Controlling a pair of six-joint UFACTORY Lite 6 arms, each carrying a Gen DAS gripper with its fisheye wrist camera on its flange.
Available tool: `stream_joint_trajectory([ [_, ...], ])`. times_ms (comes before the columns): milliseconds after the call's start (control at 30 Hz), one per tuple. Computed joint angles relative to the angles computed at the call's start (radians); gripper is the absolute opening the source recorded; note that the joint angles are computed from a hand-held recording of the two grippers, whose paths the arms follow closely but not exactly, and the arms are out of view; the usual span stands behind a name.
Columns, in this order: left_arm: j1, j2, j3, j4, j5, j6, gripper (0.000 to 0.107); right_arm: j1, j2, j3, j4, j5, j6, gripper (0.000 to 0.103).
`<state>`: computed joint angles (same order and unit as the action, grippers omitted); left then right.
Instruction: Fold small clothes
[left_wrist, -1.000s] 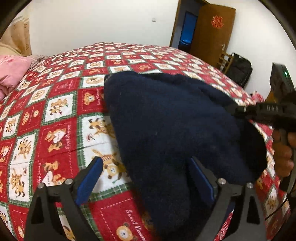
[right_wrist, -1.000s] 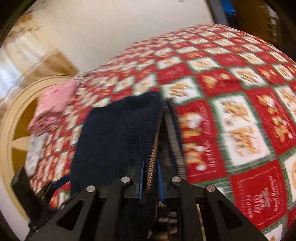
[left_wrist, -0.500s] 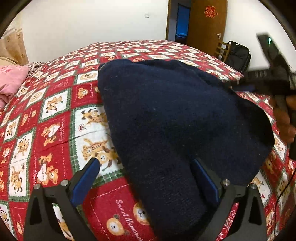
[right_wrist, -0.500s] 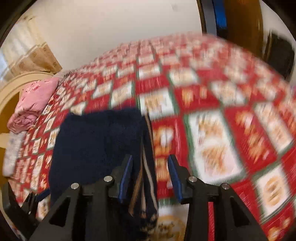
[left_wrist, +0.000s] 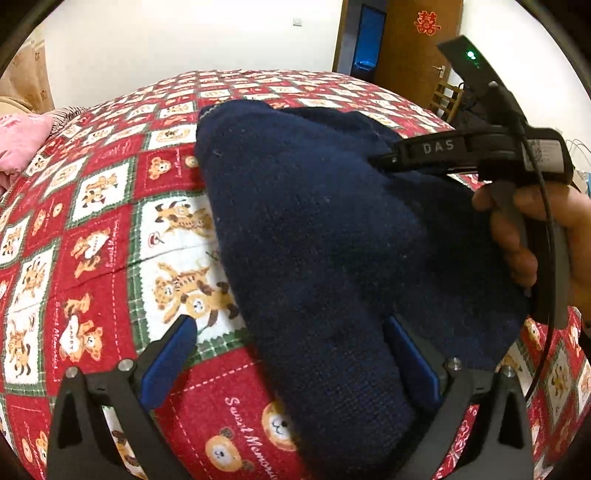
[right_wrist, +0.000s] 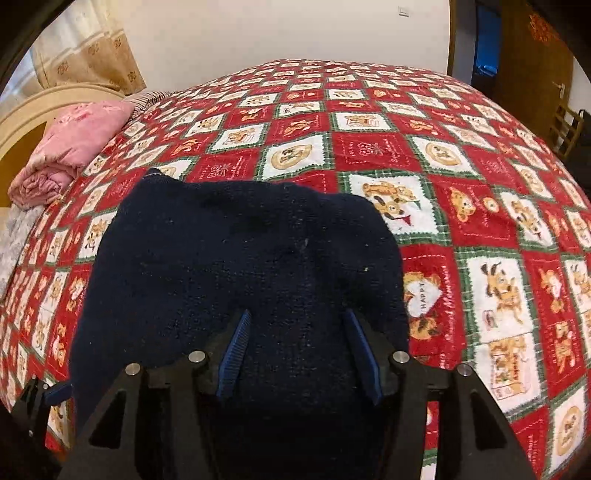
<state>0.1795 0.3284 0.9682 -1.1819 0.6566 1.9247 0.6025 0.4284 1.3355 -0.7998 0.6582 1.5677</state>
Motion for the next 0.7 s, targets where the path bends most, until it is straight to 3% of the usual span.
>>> stream_joint_trajectory([
  [67, -0.003, -0.005, 0.000, 0.011, -0.009, -0.013, 0.103, 0.054, -0.054, -0.030, -0.040, 0.063, 0.066, 0.054],
  [300, 0.006, -0.027, 0.085, 0.028, 0.020, -0.121, 0.103, 0.348, -0.266, -0.267, -0.237, 0.132, 0.313, 0.056],
  [400, -0.057, -0.019, 0.125, 0.027, -0.060, -0.157, 0.103, 0.395, -0.278, -0.326, -0.233, 0.164, 0.357, 0.055],
  [500, -0.134, 0.011, 0.174, 0.046, -0.142, -0.222, 0.103, 0.392, -0.286, -0.389, -0.221, 0.177, 0.381, 0.047],
  [700, -0.252, 0.071, 0.191, 0.097, -0.266, -0.287, 0.103, 0.323, -0.379, -0.548, -0.308, 0.050, 0.509, 0.047],
])
